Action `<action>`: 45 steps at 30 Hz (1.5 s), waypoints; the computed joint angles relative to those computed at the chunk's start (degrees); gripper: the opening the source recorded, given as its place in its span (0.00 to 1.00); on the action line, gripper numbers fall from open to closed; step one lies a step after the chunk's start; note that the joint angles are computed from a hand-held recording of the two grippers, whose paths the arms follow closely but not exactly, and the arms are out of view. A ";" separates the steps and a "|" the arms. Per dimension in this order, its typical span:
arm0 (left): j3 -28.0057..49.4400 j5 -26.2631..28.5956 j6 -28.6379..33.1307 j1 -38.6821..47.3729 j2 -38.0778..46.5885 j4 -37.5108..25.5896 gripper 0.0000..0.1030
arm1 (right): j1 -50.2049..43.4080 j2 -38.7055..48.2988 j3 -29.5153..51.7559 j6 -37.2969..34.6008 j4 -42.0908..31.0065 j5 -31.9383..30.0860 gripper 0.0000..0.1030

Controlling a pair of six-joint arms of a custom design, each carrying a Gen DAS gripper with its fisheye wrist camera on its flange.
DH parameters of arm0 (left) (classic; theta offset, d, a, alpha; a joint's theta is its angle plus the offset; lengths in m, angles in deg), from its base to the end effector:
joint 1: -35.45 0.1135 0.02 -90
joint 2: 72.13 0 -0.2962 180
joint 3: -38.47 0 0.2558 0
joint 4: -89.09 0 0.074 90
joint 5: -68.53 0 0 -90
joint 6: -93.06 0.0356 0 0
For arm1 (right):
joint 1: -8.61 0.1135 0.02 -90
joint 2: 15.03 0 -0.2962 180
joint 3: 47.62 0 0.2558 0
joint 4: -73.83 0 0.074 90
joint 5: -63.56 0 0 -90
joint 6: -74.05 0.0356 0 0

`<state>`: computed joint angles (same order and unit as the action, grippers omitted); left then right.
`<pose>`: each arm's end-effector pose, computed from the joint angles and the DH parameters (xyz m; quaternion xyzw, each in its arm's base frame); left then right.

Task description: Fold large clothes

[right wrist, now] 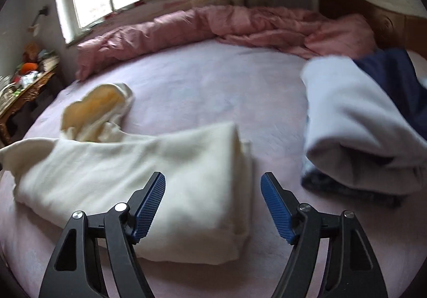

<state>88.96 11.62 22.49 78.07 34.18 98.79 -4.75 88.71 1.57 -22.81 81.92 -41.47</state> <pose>0.2478 0.2016 0.1113 -0.0745 0.8924 -0.0418 0.4431 0.3070 -0.0634 0.1143 0.0038 0.9220 0.0550 0.3833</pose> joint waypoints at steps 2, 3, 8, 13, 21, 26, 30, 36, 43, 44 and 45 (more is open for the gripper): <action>1.17 -0.43 0.83 0.31 2.24 -0.69 0.90 | -0.96 2.96 2.60 -1.55 -3.49 -1.75 0.74; 1.61 -0.14 1.10 0.44 3.81 -0.53 0.93 | -1.67 4.51 4.32 -3.71 -6.52 -5.52 0.74; 2.67 -3.20 0.87 -2.03 10.38 5.56 0.95 | 0.17 4.07 1.88 -6.14 -1.37 -6.39 0.23; 2.19 3.01 -1.20 -1.88 10.73 10.73 0.95 | 4.82 -2.19 -9.59 -3.90 22.90 -0.13 0.21; 3.39 -1.94 -1.72 -5.76 13.15 9.60 0.35 | 6.15 8.50 1.75 -3.31 8.74 6.13 0.22; -5.39 2.84 -0.03 -1.95 -2.11 7.86 0.24 | 5.74 7.55 1.19 -4.65 8.38 5.83 0.22; -3.63 1.52 2.16 -0.09 -11.45 -10.24 0.24 | 5.97 8.11 0.14 -5.56 10.28 6.08 0.23; 6.11 -5.78 -4.01 -0.64 5.15 -16.92 0.26 | 7.94 8.05 -0.39 -7.12 11.15 9.40 0.25; -8.69 -30.03 0.89 -10.98 5.93 19.09 0.63 | 7.48 7.54 -1.17 -7.34 12.07 10.60 0.41; -9.62 -29.49 0.91 -10.59 5.22 19.95 0.62 | 7.40 7.23 -1.69 -7.13 12.87 11.14 0.43; -10.47 -27.48 0.75 -9.52 3.79 20.03 0.62 | 7.21 6.77 -2.34 -7.03 13.83 11.00 0.43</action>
